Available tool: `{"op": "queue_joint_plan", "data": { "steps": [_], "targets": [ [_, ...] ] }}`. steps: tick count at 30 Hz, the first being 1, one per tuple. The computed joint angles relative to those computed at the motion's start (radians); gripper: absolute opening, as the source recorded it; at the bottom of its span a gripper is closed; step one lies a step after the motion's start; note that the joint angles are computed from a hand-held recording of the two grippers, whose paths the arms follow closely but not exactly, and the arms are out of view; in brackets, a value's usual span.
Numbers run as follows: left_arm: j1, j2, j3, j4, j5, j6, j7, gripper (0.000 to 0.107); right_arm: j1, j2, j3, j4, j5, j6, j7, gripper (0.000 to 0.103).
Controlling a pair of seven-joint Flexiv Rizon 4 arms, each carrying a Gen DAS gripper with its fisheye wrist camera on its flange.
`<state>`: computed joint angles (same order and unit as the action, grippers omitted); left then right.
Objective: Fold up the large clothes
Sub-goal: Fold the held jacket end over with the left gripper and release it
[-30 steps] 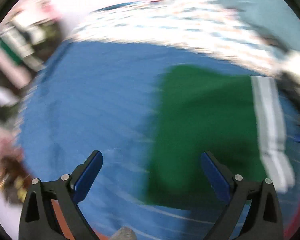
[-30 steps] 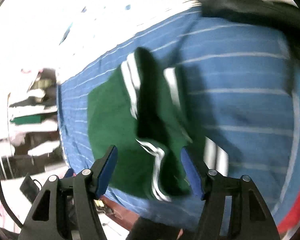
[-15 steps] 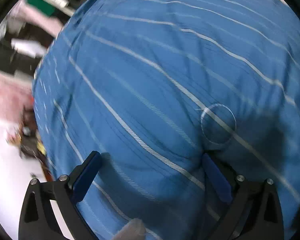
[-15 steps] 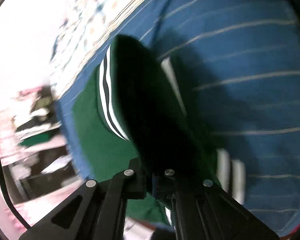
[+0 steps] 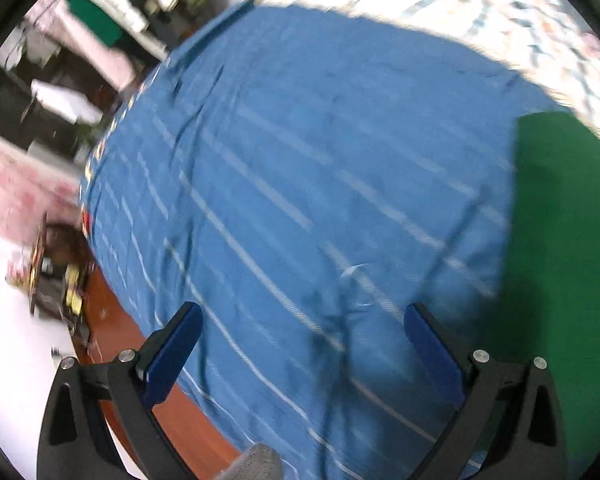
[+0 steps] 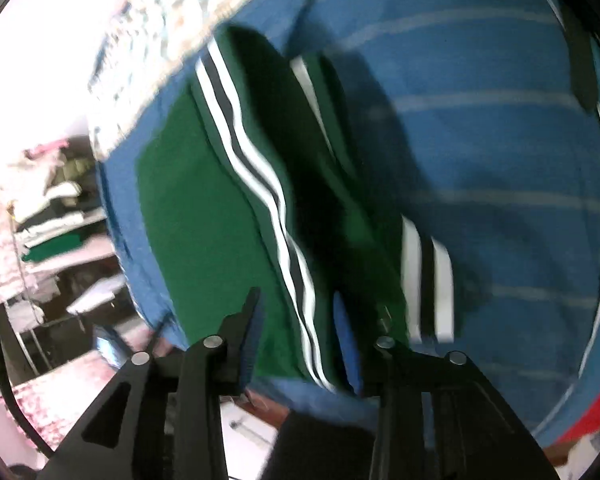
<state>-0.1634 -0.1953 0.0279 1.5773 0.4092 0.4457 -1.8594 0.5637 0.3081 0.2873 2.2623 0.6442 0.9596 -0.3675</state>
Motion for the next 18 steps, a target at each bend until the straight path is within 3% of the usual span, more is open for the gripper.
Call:
{"op": "queue_joint_plan", "data": {
  "steps": [3, 5, 6, 7, 9, 11, 13, 15, 18],
  "targets": [
    [-0.016, -0.011, -0.023, -0.029, -0.014, 0.007, 0.038, 0.103, 0.033, -0.027, 0.008, 0.005, 0.071, 0.021, -0.017, 0.043],
    [-0.036, -0.026, -0.036, -0.038, -0.017, 0.03, 0.056, 0.103, 0.057, -0.057, -0.002, -0.008, 0.138, 0.05, -0.091, 0.041],
    [-0.034, -0.038, -0.037, -0.046, -0.027, 0.041, 0.082, 0.103, 0.057, -0.083, 0.0, -0.01, 0.14, 0.066, -0.115, 0.031],
    [-0.041, -0.045, -0.039, -0.048, -0.033, 0.043, 0.095, 0.103, 0.047, -0.097, 0.017, -0.015, 0.092, 0.061, -0.087, 0.003],
    [-0.054, -0.054, -0.045, -0.046, -0.062, 0.052, 0.121, 0.103, 0.03, -0.089, 0.045, -0.008, 0.011, 0.074, 0.006, 0.002],
    [-0.067, -0.058, -0.046, -0.041, -0.072, 0.058, 0.134, 0.103, -0.028, -0.058, 0.098, -0.006, -0.22, 0.044, 0.186, 0.002],
    [-0.078, -0.066, -0.046, -0.032, -0.075, 0.063, 0.157, 0.103, -0.049, -0.005, 0.111, 0.018, -0.313, 0.002, 0.301, 0.002],
    [-0.092, -0.079, -0.041, -0.019, -0.051, 0.068, 0.17, 0.103, -0.035, -0.003, 0.099, 0.039, -0.321, -0.047, 0.339, 0.002],
    [-0.1, -0.096, -0.032, -0.043, -0.037, 0.043, 0.187, 0.103, 0.031, -0.097, 0.052, 0.058, -0.163, 0.036, 0.245, 0.002]
  ]
}}
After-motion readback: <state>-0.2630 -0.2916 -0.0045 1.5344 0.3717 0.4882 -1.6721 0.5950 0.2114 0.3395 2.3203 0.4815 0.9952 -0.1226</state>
